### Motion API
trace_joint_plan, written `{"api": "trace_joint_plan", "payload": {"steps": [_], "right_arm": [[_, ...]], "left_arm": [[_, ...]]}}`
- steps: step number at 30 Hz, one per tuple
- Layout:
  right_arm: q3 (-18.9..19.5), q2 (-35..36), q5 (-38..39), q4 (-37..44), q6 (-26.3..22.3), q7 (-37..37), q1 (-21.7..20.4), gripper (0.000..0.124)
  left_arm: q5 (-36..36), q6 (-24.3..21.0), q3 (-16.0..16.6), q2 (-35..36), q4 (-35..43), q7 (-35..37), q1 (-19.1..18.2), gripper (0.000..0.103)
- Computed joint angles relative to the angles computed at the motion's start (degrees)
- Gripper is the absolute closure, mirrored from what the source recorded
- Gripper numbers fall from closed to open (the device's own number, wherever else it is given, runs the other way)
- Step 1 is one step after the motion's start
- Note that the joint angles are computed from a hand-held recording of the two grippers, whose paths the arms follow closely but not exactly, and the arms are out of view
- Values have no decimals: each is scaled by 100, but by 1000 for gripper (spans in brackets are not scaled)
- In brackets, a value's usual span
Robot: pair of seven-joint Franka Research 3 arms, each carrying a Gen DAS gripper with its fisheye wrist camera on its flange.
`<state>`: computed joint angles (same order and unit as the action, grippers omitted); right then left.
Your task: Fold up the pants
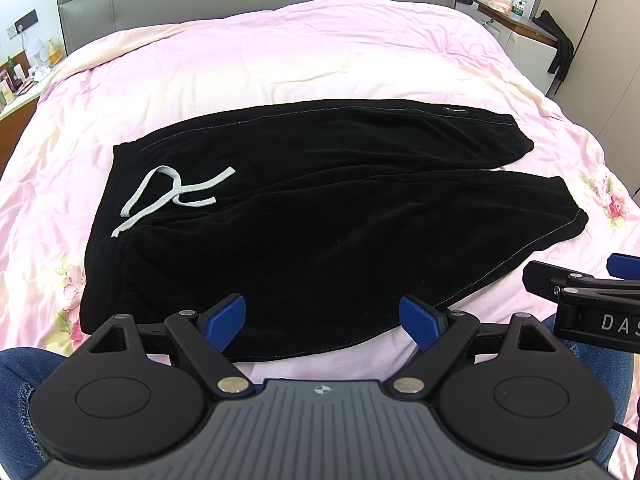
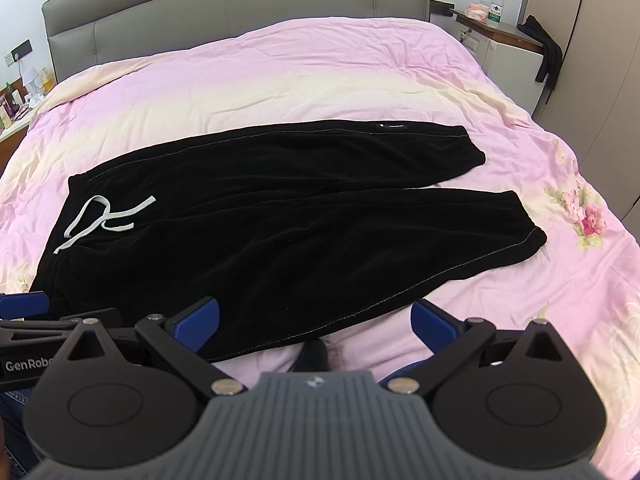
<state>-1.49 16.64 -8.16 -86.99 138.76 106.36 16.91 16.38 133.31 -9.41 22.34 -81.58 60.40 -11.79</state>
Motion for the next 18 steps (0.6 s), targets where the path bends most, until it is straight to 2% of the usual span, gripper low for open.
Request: {"api": "trace_joint_plan", "payload": {"steps": [18], "right_arm": [[1, -13, 1, -5, -30, 5, -1, 26]], "left_arm": [[-14, 13, -1, -4, -25, 33, 1, 2]]}}
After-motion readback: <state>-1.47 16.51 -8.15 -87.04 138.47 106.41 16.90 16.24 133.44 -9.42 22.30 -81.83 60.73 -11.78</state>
